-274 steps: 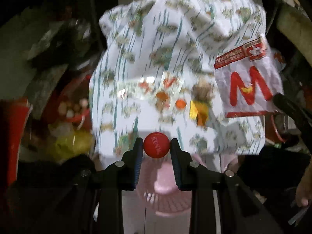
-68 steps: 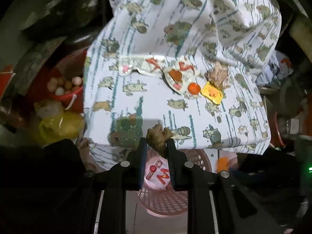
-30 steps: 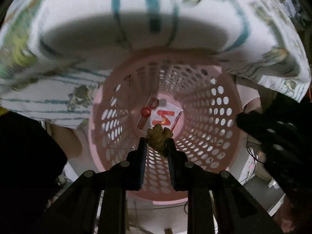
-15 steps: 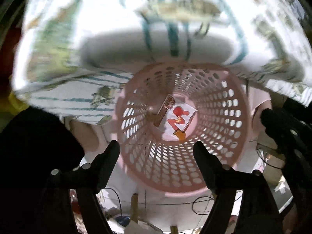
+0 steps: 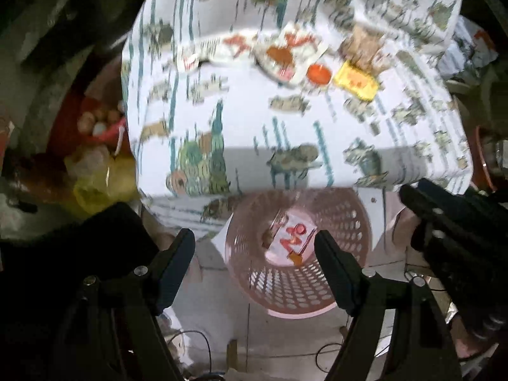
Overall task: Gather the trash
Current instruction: 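Raise both open grippers from the basket back above the cloth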
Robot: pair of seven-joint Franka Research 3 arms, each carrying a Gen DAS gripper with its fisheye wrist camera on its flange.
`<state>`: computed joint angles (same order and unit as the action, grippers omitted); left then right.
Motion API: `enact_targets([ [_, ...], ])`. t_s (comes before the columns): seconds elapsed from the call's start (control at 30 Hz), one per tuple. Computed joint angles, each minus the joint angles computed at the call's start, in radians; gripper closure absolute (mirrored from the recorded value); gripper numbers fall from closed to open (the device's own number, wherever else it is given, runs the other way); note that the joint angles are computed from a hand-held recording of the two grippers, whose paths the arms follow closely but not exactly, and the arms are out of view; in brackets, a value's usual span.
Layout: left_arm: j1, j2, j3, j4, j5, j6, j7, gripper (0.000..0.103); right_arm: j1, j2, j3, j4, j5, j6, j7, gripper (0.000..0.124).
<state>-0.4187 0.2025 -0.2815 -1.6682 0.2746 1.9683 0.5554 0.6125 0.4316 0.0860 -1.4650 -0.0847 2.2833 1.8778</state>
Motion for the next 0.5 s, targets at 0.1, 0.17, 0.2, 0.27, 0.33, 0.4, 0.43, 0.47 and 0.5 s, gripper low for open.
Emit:
enact_targets([
  [0.1,0.003,-0.035,0.003,-0.021,0.016,0.023,-0.016,0.026,-0.004,0.005,-0.001,0.004,0.010,0.011,0.012,0.097],
  [0.17,-0.005,-0.045,0.004,-0.015,0.062,0.011,-0.034,0.023,-0.001,-0.009,-0.007,-0.016,0.002,0.035,0.029,0.097],
  [0.2,-0.006,-0.052,0.004,-0.018,0.082,0.014,-0.042,0.021,0.003,-0.011,-0.010,-0.021,-0.008,0.050,0.036,0.097],
  [0.27,-0.010,-0.074,0.004,-0.035,0.126,0.031,-0.071,0.014,0.009,-0.016,-0.017,-0.026,-0.035,0.066,0.046,0.097],
  [0.33,-0.007,-0.090,0.001,-0.054,0.143,0.064,-0.080,0.009,0.010,-0.021,-0.022,-0.031,-0.050,0.088,0.061,0.097],
  [0.4,-0.007,-0.087,-0.001,-0.054,0.163,0.075,-0.089,0.008,0.007,-0.026,-0.020,-0.033,-0.053,0.110,0.064,0.097],
  [0.43,-0.009,-0.087,-0.002,-0.053,0.177,0.075,-0.096,0.008,0.012,-0.030,-0.027,-0.037,-0.071,0.123,0.077,0.097],
  [0.47,-0.011,-0.088,-0.002,-0.053,0.193,0.080,-0.101,0.008,0.017,-0.031,-0.032,-0.037,-0.088,0.131,0.087,0.097],
  [0.5,-0.013,-0.091,-0.002,-0.054,0.211,0.086,-0.108,0.008,0.023,-0.035,-0.038,-0.041,-0.108,0.142,0.099,0.097],
])
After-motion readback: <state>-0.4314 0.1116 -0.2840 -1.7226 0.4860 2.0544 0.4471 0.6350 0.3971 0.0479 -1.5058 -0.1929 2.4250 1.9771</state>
